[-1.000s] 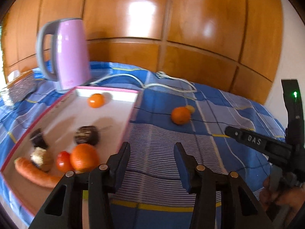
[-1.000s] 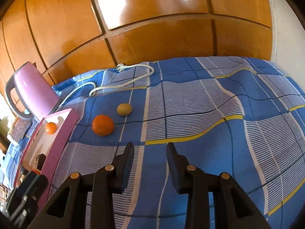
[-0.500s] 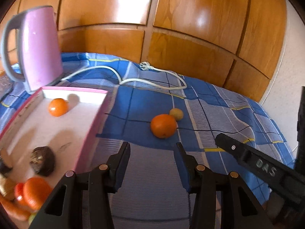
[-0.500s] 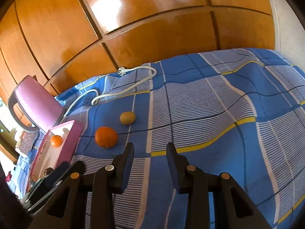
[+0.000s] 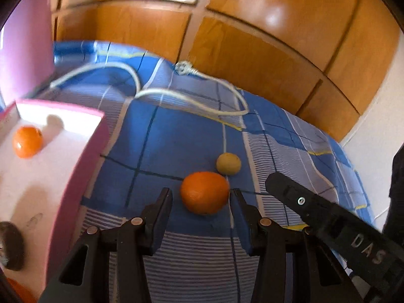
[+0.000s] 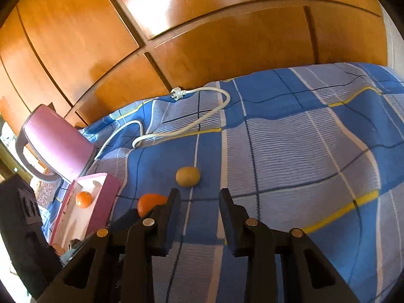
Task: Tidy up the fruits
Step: 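Withdraw both grippers from the tray toward the remaining fruit, then grasp the small yellow fruit with the right gripper while the left gripper grasps the mandarin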
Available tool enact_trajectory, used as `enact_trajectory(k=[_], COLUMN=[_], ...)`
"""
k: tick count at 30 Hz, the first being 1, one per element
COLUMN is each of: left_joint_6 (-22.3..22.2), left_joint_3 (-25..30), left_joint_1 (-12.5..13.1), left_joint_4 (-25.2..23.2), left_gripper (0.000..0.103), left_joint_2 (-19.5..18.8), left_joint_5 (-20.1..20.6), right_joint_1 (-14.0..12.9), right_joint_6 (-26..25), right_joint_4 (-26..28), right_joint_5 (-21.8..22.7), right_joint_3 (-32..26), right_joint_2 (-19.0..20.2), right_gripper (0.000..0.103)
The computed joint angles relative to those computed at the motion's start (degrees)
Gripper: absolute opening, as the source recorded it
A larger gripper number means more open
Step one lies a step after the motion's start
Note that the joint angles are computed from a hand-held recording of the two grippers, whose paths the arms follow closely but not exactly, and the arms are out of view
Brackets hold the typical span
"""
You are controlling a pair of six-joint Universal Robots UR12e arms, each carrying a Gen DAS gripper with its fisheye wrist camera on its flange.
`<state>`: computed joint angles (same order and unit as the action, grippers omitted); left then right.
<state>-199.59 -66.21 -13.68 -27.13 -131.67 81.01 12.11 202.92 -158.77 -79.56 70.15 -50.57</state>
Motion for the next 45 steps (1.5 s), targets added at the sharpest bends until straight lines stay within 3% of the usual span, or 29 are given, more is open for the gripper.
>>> enact_trajectory(k=[3, 11, 16, 27, 34, 39, 45], left_joint_6=[-2.3, -5.3, -5.3, -4.6, 1.1, 2.3, 2.0], left_joint_3=[-1.7, -3.7, -4.1, -10.2, -16.0, -20.4, -22.6], left_joint_1=[0.6, 1.2, 1.2, 0.9, -0.4, -0.8, -0.8], left_joint_4=[3.5, 6.1, 6.4, 7.6, 8.9, 10.0, 11.4], left_gripper=[0.038, 0.037, 0.035, 0.033, 0.033, 0.033, 0.035], left_joint_2=[0.4, 1.1, 1.4, 5.3, 9.2, 12.1, 13.2], left_joint_5=[-2.3, -3.2, -3.3, -1.1, 2.5, 2.2, 1.9], right_joint_1=[-0.1, 0.7, 1.1, 1.4, 1.6, 2.1, 3.2], right_joint_6=[-0.1, -2.7, -4.9, -5.2, -3.8, -1.5, -3.8], right_joint_4=[1.5, 8.3, 9.4, 9.4, 10.0, 9.5, 7.6], right_joint_5=[1.4, -0.2, -2.2, -5.2, -4.5, -4.7, -8.4], right_joint_3=[-2.2, -9.4, -10.5, -3.2, 2.9, 7.0, 8.7], right_joint_2=[1.3, 5.6, 6.2, 1.4, -2.8, -5.6, -6.2], right_gripper=[0.033, 0.033, 0.029, 0.029, 0.029, 0.029, 0.029])
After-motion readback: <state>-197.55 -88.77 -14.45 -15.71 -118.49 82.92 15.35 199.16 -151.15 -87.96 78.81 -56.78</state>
